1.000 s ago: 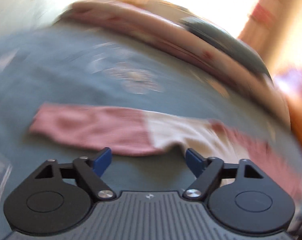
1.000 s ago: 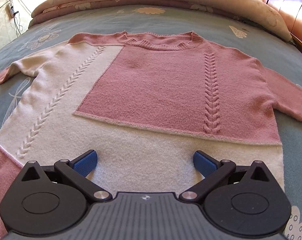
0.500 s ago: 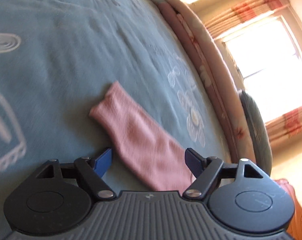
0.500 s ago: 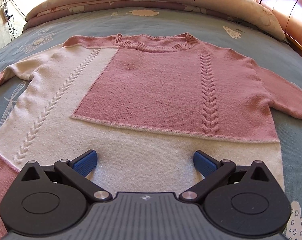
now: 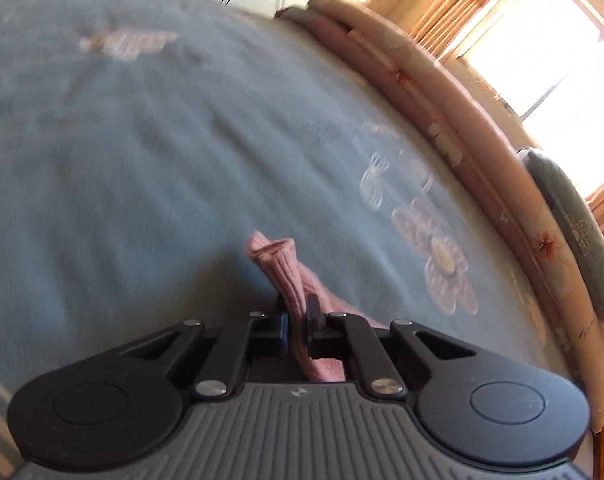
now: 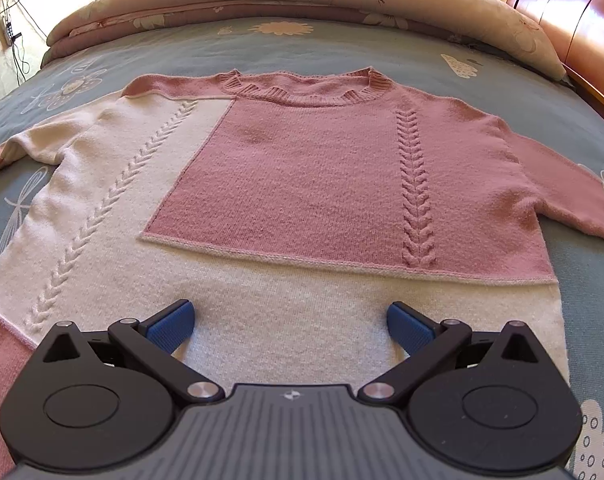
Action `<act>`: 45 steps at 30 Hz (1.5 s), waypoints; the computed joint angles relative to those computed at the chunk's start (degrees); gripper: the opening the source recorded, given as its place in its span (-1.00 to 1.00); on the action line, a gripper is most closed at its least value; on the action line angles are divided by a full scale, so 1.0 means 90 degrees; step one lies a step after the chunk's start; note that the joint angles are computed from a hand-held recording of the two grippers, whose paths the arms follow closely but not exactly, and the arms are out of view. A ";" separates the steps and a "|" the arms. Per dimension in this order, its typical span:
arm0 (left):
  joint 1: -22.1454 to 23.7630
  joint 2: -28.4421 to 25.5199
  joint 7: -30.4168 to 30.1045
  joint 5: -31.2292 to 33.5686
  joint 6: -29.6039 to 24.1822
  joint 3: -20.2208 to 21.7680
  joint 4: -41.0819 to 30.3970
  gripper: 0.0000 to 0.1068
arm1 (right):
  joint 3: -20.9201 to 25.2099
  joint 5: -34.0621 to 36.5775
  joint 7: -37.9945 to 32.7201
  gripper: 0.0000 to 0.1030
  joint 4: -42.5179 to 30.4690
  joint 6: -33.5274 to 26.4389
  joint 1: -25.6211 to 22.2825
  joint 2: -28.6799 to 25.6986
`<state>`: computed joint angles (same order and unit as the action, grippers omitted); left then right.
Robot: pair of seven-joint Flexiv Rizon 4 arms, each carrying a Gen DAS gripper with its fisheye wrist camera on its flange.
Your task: Fold clothes
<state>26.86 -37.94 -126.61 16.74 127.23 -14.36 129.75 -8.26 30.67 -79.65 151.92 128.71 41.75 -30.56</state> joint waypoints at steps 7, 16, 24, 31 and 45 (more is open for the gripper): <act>-0.0303 0.0126 0.0561 0.0079 0.0351 0.0435 -0.0201 -0.89 | -0.0027 -0.0013 -0.0036 1.00 0.0002 -0.0054 0.0008 0.0040; -0.0809 0.0408 0.1251 -0.0933 -0.0700 0.0931 0.0069 -0.58 | 0.0003 -0.0070 -0.0055 1.00 0.0006 -0.0058 -0.0042 0.0057; 0.0410 0.0914 0.1869 0.0492 -0.1134 -0.0645 -0.0110 -0.02 | 0.0019 -0.0079 -0.0107 1.00 0.0004 -0.0027 -0.0057 0.0033; -0.0723 0.0553 0.3818 0.0611 -0.2598 -0.0721 -0.1192 -0.05 | 0.0020 -0.0119 -0.0138 1.00 0.0009 -0.0071 -0.0083 0.0070; -0.0702 0.0094 0.6215 -0.0052 -0.3798 -0.1241 -0.1662 -0.22 | 0.0436 -0.0429 -0.0292 1.00 0.0063 0.0373 -0.0612 -0.0077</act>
